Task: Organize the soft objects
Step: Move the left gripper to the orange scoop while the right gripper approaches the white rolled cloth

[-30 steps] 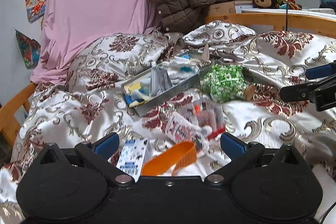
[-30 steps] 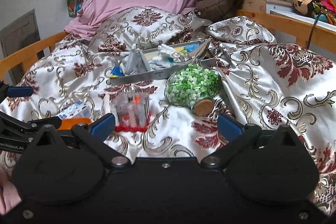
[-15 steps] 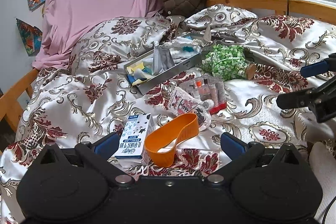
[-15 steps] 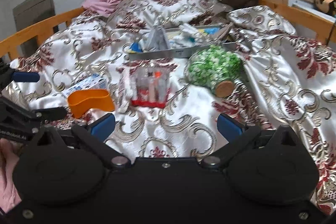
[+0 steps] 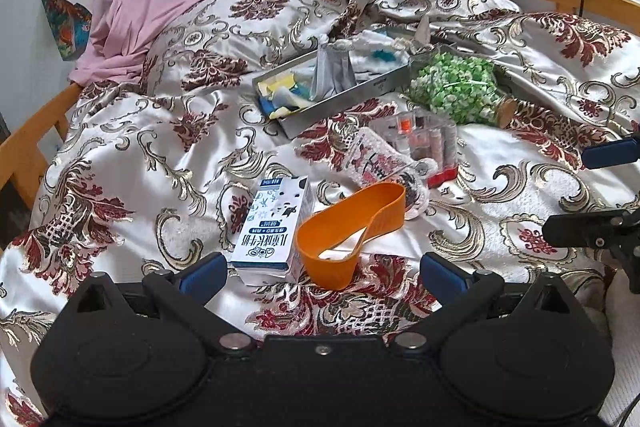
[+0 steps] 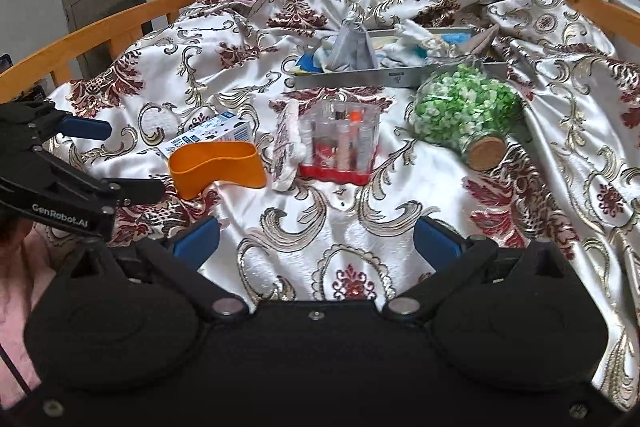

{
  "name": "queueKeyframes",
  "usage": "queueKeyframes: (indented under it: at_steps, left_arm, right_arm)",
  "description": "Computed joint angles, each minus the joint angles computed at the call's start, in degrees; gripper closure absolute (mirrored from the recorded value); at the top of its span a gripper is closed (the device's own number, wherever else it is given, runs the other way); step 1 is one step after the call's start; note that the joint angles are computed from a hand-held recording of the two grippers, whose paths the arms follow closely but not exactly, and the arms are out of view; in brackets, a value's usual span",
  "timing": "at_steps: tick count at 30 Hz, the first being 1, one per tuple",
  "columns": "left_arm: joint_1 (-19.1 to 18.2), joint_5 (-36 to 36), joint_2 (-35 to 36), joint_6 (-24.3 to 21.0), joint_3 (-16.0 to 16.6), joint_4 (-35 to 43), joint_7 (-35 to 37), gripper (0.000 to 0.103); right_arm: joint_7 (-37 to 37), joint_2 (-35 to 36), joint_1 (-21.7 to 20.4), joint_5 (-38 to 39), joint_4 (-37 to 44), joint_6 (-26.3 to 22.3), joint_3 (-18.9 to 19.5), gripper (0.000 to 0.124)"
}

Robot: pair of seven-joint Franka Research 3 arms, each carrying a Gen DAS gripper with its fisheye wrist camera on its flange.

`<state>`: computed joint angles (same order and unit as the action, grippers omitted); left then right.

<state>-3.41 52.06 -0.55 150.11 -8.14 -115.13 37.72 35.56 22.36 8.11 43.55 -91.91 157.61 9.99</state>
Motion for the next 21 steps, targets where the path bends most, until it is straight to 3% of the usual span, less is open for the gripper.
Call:
queueKeyframes:
  at_steps: [11, 21]
  left_arm:
    - [0.1, -1.9, 2.2, 0.2, 0.8, 2.2, 5.7, 0.001]
    - [1.6, -2.3, 4.8, 7.9, 2.4, 3.4, 16.2, 0.001]
  right_arm:
    - [3.4, 4.2, -0.3, 0.0, 5.1, -1.3, 0.4, 0.022]
    - [7.5, 9.5, -1.2, 1.8, 12.2, -3.2, 2.3, 0.022]
